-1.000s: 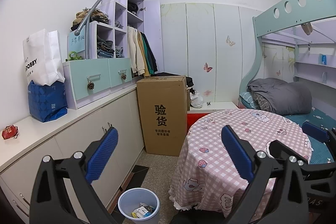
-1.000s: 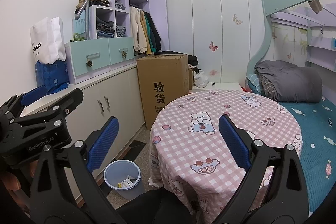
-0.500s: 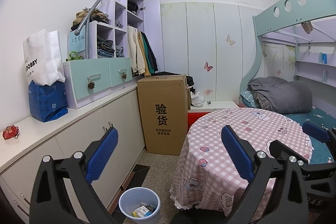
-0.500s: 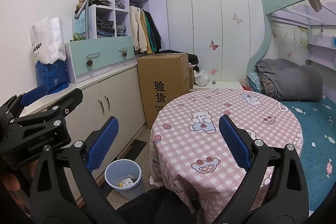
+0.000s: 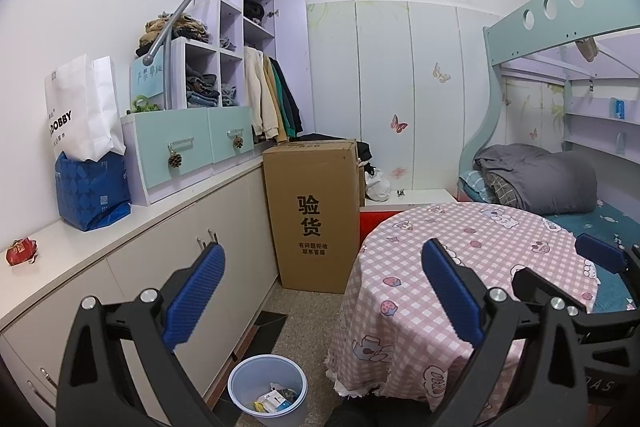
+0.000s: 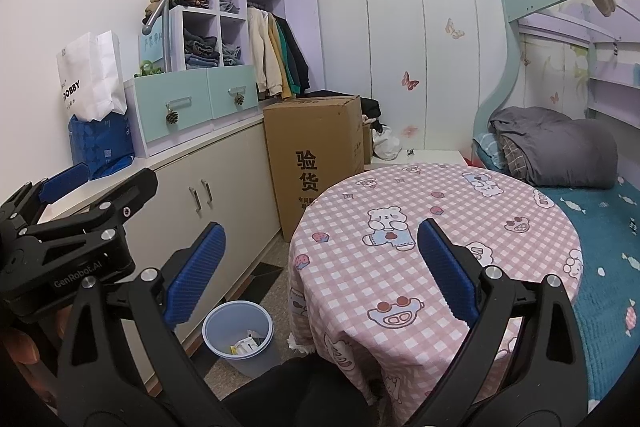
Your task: Collect trash
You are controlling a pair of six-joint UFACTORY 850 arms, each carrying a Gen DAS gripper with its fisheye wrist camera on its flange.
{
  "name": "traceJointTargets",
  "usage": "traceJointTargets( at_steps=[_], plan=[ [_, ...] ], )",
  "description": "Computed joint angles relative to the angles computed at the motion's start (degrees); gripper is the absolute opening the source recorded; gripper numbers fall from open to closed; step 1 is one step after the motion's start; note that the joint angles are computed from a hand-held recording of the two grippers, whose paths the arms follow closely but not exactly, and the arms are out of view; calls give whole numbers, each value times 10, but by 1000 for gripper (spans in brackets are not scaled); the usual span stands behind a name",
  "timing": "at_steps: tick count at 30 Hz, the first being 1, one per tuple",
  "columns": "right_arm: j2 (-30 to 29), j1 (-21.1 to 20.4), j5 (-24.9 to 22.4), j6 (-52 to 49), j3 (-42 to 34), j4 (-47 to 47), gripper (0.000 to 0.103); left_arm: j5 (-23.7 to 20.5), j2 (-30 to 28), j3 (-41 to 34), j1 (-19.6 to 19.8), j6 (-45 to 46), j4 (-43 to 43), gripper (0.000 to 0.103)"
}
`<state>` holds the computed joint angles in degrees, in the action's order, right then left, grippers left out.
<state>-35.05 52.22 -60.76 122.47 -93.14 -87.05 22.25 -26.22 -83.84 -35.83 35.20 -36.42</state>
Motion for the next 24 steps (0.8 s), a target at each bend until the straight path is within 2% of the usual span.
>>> traceJointTargets(
  at_steps=[16, 21, 24],
  plan=[
    [-11, -16, 27, -8, -15, 7, 95, -11, -27, -34, -1, 63, -64, 97],
    [-13, -30, 50, -7, -14, 11, 95, -12, -47, -60, -5, 132, -129, 97],
    [-14, -40, 69, -2, -10, 16, 95, -28, -66, -85, -6, 180, -182, 97]
  ],
)
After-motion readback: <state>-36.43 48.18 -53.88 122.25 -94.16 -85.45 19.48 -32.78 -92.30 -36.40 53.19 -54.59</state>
